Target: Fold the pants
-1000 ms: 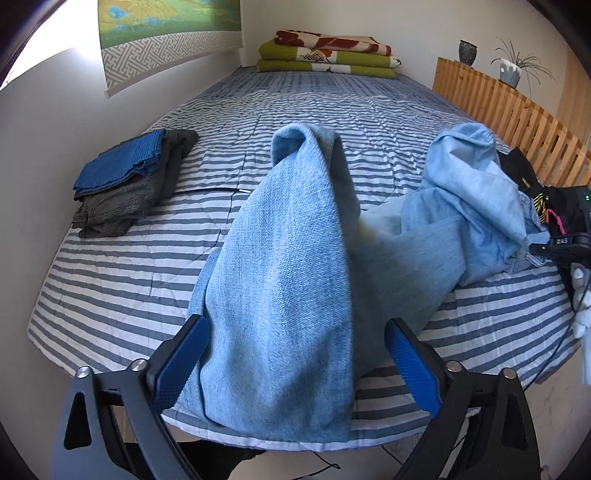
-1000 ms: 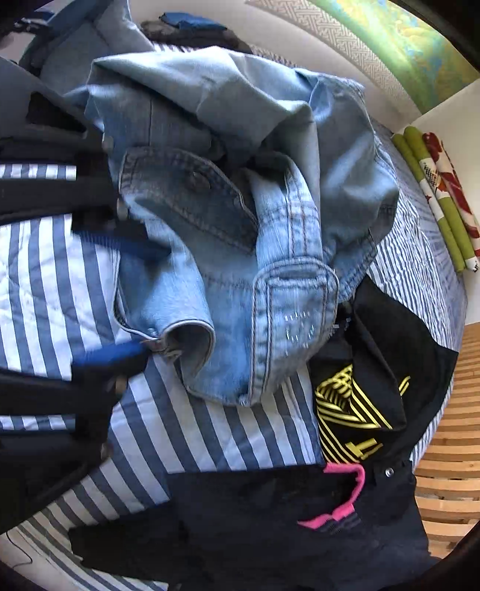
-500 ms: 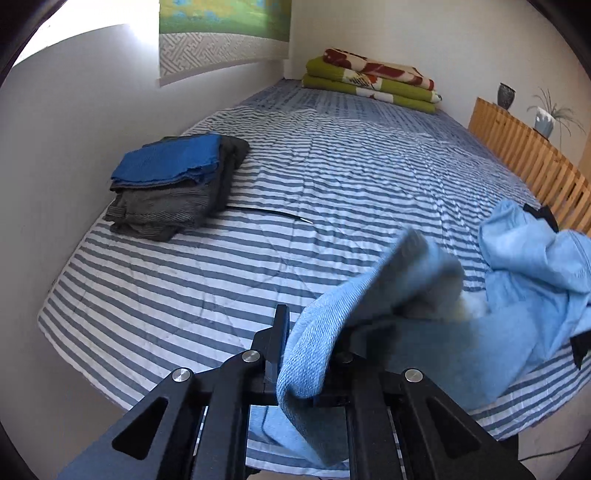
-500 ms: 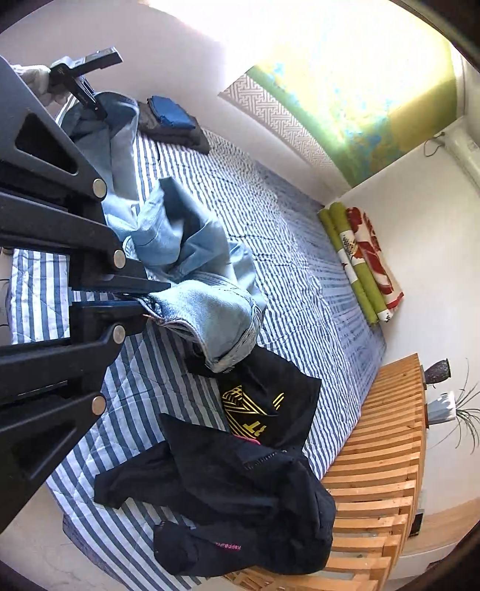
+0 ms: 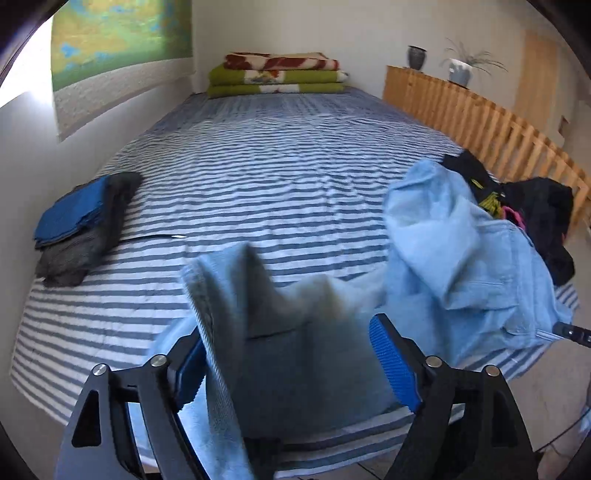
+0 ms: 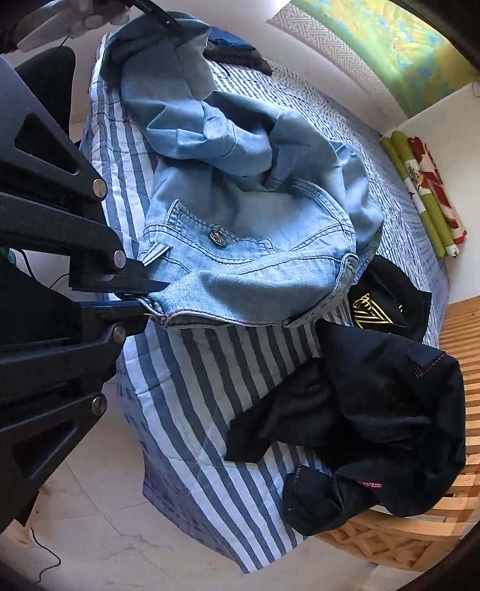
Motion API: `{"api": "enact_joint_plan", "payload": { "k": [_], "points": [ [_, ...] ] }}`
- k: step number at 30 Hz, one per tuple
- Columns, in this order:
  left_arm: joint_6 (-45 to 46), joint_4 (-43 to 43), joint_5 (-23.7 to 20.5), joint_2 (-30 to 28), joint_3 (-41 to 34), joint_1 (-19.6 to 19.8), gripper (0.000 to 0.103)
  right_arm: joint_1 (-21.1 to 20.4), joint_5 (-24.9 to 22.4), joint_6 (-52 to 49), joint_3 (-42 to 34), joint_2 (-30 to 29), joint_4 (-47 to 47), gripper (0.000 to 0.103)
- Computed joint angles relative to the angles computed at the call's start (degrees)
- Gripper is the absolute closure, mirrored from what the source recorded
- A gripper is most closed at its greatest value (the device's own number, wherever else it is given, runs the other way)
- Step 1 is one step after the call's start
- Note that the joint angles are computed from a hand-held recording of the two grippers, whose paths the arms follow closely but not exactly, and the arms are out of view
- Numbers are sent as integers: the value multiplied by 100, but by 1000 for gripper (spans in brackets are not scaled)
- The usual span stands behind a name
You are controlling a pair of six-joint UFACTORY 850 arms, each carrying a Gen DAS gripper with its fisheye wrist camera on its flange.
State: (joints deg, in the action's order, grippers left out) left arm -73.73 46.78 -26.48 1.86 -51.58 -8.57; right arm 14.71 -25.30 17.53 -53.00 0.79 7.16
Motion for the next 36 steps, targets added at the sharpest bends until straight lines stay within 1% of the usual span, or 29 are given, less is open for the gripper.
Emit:
{"api": "enact_joint_plan", "payload": {
  "k": [1,3,4,5,8,11,12,13,14,15,16,18,19,22,23,25,27,28,30,33,34,36],
  "points": [
    [388,-415,170,-266,-227,-30,14,18,36,-7,31,36,38,101],
    [1091,-1170,419,-730,-619,-62,14,7,74,-128,63,94,174,101],
    [1193,-1279,483,-939,-792,-131,14,-5,95,-204,79,114,237,101],
    [1273,-1331,488,-1140,-969,-174,14,15,136,-184,132,156,219,101],
    [1429,-1405,291,-1712,-1513,-335,14,29,213,-230,225,219,294,101],
    [1695,-1720,188,-2151,-1921,-310,15,-26,218,-442,328,267,593,101],
    [1726,-1806,190,-2257,-2018,-283,24,-30,224,-431,349,268,612,101],
    [1728,-1859,124,-2354,-2109,-257,48,-29,230,-413,369,270,627,101],
    [1785,-1928,12,-2465,-2210,-220,66,-30,238,-437,388,273,673,101],
    [1943,-2120,-27,-2502,-2243,-166,94,-28,244,-441,401,276,691,101],
    [2125,-2380,135,-2461,-2147,-67,98,-27,249,-434,409,285,695,101],
    [2437,-2931,520,-2244,-1867,127,98,-35,274,-465,426,327,735,101],
    [2514,-3068,598,-2122,-1765,217,98,-55,289,-515,436,355,787,101],
    [2252,-2949,889,-1494,-1280,488,98,-113,322,-650,463,457,963,101],
    [2001,-2729,897,-1269,-1151,574,98,-138,313,-781,473,496,1097,101],
    [1268,-1995,887,-754,-855,701,98,-135,307,-1103,484,579,1348,101],
    [632,-1254,736,-272,-604,797,98,-31,315,-1184,469,641,1297,101],
    [539,-1131,643,-15,-462,840,98,41,322,-1203,459,658,1265,101],
    [837,-1396,624,328,-251,1117,98,134,288,-1425,432,654,1438,101],
    [867,-1452,454,794,137,1454,98,201,100,-2429,411,565,2463,101],
    [967,-1574,462,888,266,1620,98,244,21,-2706,401,510,2715,101],
    [1420,-2035,438,977,494,1971,98,387,-91,-2969,348,364,2868,101]
  ]
}}
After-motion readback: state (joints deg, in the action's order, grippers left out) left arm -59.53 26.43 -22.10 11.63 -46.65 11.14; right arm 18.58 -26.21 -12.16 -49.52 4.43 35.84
